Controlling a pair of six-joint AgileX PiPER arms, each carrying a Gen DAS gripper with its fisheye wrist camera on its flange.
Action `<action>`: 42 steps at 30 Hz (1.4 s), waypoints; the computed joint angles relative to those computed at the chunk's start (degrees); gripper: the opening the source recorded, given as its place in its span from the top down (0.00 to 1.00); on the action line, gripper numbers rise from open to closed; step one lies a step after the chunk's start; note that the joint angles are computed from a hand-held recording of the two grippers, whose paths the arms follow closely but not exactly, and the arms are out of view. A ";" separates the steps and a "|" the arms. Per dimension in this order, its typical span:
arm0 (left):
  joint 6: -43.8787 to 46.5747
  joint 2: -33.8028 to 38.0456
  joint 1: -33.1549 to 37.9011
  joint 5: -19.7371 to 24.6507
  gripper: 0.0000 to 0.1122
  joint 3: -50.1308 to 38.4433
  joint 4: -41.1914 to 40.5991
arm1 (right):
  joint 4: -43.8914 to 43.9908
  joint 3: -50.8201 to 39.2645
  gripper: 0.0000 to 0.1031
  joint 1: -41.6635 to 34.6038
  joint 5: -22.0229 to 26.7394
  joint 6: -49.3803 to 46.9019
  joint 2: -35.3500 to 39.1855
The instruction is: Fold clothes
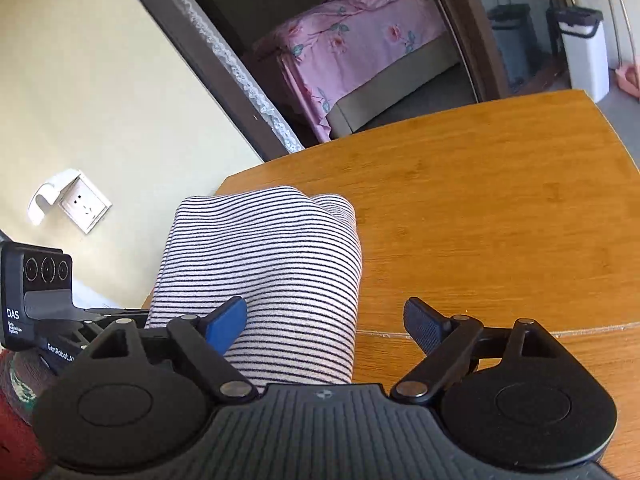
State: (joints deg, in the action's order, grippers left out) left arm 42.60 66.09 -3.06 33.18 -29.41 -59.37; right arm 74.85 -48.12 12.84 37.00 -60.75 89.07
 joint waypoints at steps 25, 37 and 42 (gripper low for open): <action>36.99 9.02 33.69 6.08 0.17 1.18 -23.62 | -30.33 -45.20 0.25 25.20 -14.52 34.89 30.47; 38.68 -7.11 29.44 1.21 0.18 0.23 -24.84 | -1.93 -20.67 0.19 23.61 -16.17 2.81 16.69; 38.85 4.62 22.98 -2.64 0.16 -7.63 -26.44 | -1.24 -17.72 0.42 25.62 -18.30 -2.22 14.82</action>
State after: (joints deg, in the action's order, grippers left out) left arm 81.45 70.71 19.92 30.53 -37.04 -85.81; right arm 73.61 -65.83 38.46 18.70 -62.97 103.90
